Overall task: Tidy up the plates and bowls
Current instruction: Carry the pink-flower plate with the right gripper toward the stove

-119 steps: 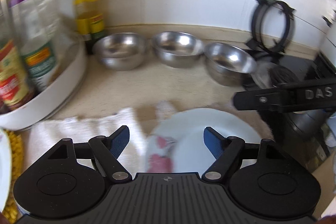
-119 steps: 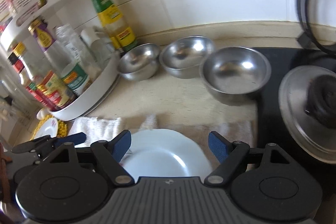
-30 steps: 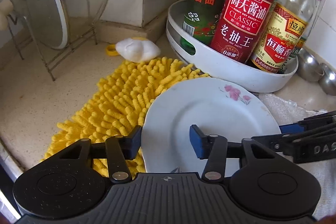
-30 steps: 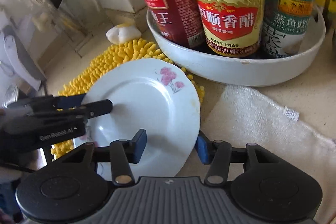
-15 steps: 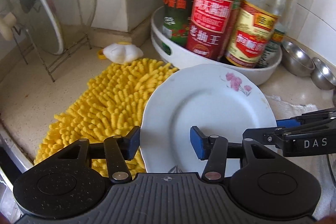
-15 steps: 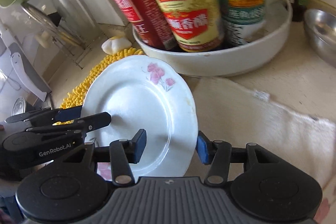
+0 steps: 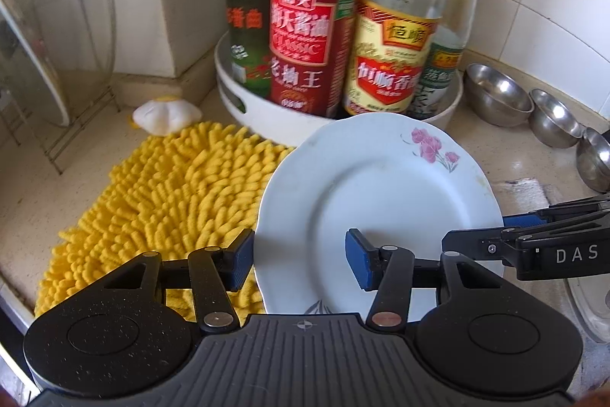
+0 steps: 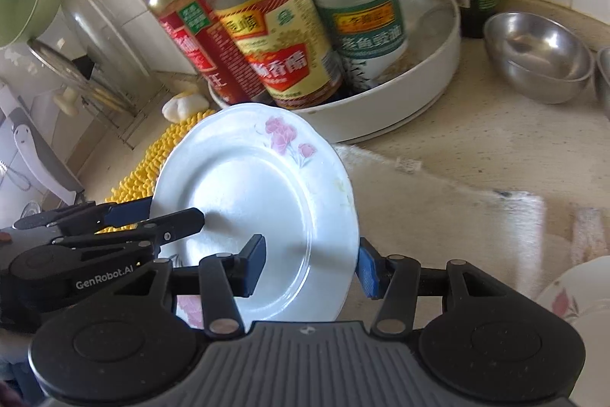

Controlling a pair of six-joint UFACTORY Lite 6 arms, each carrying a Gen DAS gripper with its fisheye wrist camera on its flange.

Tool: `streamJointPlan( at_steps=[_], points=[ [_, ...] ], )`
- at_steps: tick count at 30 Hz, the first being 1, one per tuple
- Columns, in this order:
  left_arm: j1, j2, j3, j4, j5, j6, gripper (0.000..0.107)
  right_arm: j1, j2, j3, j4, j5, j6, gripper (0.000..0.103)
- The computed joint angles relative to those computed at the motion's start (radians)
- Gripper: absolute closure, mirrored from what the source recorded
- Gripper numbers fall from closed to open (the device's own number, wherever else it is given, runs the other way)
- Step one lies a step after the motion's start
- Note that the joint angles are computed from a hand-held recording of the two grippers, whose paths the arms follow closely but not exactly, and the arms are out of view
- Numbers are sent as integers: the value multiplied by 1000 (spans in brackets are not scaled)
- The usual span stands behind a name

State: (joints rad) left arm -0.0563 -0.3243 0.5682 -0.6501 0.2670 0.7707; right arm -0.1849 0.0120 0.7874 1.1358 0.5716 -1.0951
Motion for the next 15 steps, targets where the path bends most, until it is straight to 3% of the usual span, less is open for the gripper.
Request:
streamJointPlan(
  at_steps=[15],
  points=[
    [-160, 14, 43, 170, -36, -223, 48, -147, -85, -44, -35, 54, -1, 46]
  ],
)
